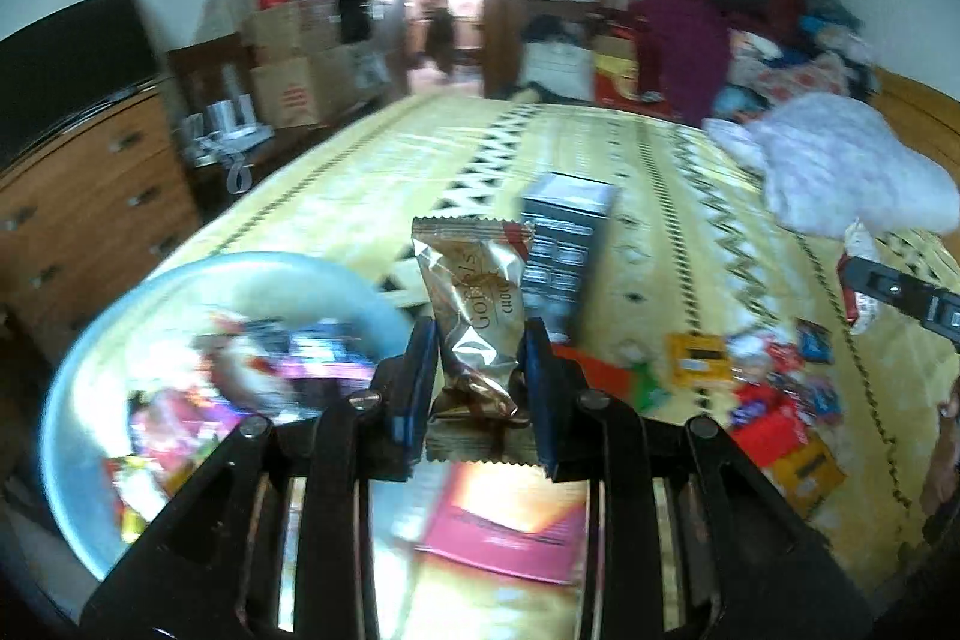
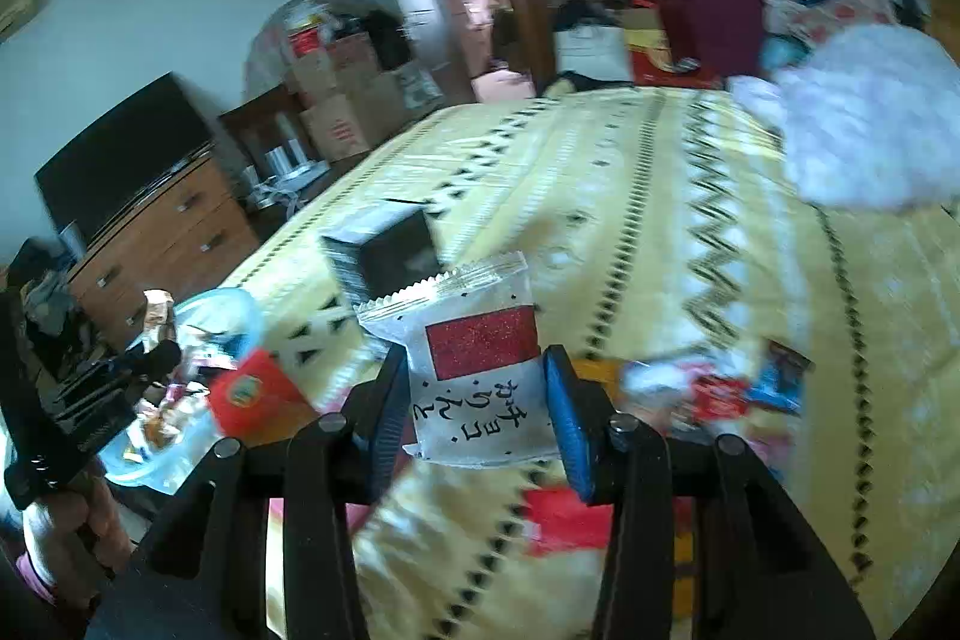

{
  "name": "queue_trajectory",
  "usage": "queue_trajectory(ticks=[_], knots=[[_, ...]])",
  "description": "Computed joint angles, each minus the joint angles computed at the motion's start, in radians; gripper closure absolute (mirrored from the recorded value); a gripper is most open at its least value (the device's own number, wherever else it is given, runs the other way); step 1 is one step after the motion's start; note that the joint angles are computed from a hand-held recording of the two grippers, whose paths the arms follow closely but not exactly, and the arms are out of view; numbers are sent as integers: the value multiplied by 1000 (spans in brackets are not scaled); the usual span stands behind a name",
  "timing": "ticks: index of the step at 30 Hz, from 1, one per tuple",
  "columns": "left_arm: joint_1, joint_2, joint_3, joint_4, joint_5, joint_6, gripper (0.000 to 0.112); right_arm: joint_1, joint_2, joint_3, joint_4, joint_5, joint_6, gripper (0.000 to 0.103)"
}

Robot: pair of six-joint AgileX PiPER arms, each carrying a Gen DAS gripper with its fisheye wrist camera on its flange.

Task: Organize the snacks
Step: 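Carry the gold snack and white packet over the glass bowl with both tools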

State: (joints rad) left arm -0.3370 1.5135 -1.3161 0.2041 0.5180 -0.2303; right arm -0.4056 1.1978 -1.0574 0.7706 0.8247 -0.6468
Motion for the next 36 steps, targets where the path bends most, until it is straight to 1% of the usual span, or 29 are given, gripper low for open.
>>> queue_trajectory(ticks=[4, 7, 11, 17, 20, 26, 31, 36], knots=[[87, 16, -16, -33, 7, 27, 83, 259, 53, -87, -148, -97, 214, 56], [148, 20, -19, -72, 5, 67, 83, 405, 105, -159, -252, -138, 351, 56], [209, 27, -23, -129, -2, 120, 83, 582, 185, -274, -405, -161, 526, 56], [312, 26, -25, -251, 2, 245, 83, 768, 315, -470, -561, -127, 695, 56], [370, 34, -29, -327, 13, 324, 83, 829, 368, -548, -610, -102, 743, 56], [435, 70, -60, -356, 41, 342, 83, 912, 490, -702, -651, -42, 777, 56], [468, 107, -83, -356, 58, 340, 83, 930, 582, -805, -621, 9, 758, 56], [479, 126, -93, -357, 69, 341, 83, 937, 647, -856, -585, 31, 738, 56]])
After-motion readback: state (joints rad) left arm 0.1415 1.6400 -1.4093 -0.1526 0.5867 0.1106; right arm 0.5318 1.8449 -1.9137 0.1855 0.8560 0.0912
